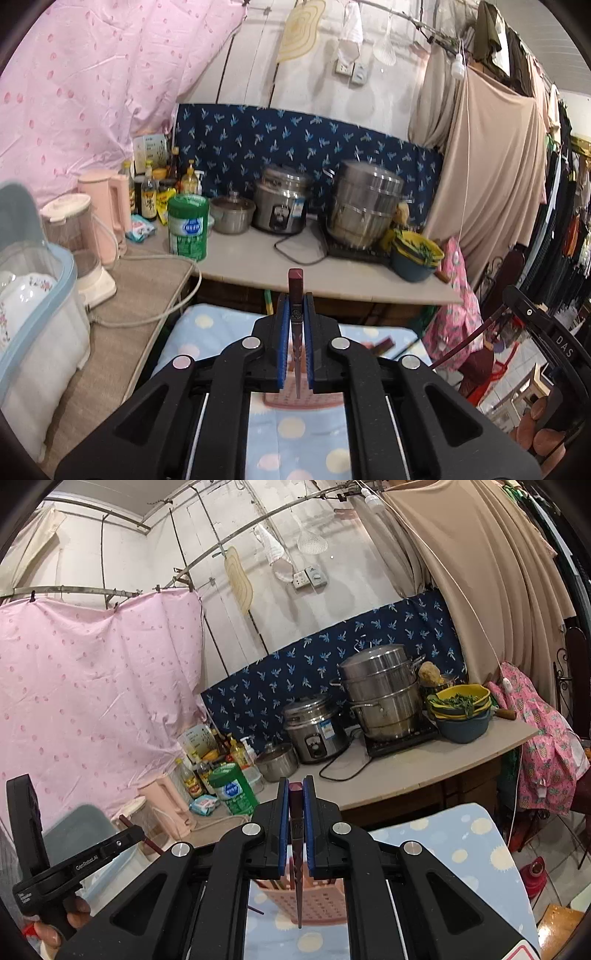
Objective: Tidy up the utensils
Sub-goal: 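Lift both dark red chopsticks and carry them over the pink holder, then lower the chopsticks into the holder and open both tools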
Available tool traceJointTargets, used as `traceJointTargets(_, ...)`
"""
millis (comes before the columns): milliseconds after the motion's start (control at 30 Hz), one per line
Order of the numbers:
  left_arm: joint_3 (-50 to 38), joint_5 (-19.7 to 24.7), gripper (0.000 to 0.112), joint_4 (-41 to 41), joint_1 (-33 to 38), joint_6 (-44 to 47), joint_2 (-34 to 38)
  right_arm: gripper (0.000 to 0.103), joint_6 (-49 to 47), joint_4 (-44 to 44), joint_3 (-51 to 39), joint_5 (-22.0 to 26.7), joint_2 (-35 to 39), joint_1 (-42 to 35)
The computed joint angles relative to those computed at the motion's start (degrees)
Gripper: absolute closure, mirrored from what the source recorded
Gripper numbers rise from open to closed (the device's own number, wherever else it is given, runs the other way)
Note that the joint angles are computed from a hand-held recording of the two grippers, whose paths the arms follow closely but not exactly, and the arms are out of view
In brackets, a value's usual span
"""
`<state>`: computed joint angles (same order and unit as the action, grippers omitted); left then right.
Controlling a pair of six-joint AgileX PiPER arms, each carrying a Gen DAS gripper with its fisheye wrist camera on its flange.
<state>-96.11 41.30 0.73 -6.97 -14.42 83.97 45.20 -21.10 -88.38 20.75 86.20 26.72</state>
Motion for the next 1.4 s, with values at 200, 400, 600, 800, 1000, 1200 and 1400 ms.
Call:
traceJointTargets(200, -9.73, 0.00, 0.105, 3.96, -1.11, -2.98, 7.19, 0.096, -4.55, 2.91, -15.01, 4.03, 9.89, -1.64)
traceJointTargets(400, -13.81, 0.37, 0.105, 5.02, -1.54, -3.32, 12.82, 0.096, -7.38, 5.75, -25.00, 8.02, 18.61, -2.73)
traceJointTargets(600, -14.33, -0.07, 0.105, 3.59, -0.97, -2.40, 16.55, 0.096, -10.77, 9.03, -30.38, 10.71, 25.22, -3.37)
traceJointTargets(800, -14.71, 0.67, 0.105, 2.60, -0.62, -2.10, 19.90, 0.096, -12.81, 10.74, -33.63, 12.74, 29.88, -3.11)
traceJointTargets(1000, -14.93, 1.28, 0.105, 0.45, 0.09, -1.09, 21.98, 0.096, -14.35, 11.52, -38.03, 16.00, 33.74, -2.81)
traceJointTargets(1200, -11.04, -1.72, 0.077, 3.33, -0.67, -3.11, 20.66, 0.077, -14.06, 10.70, -36.02, 14.44, 32.85, -2.41)
traceJointTargets(1400, -8.57, -1.96, 0.071, 6.43, -1.56, -5.58, 18.84, 0.069, -13.45, 9.58, -29.61, 11.73, 28.96, -1.60)
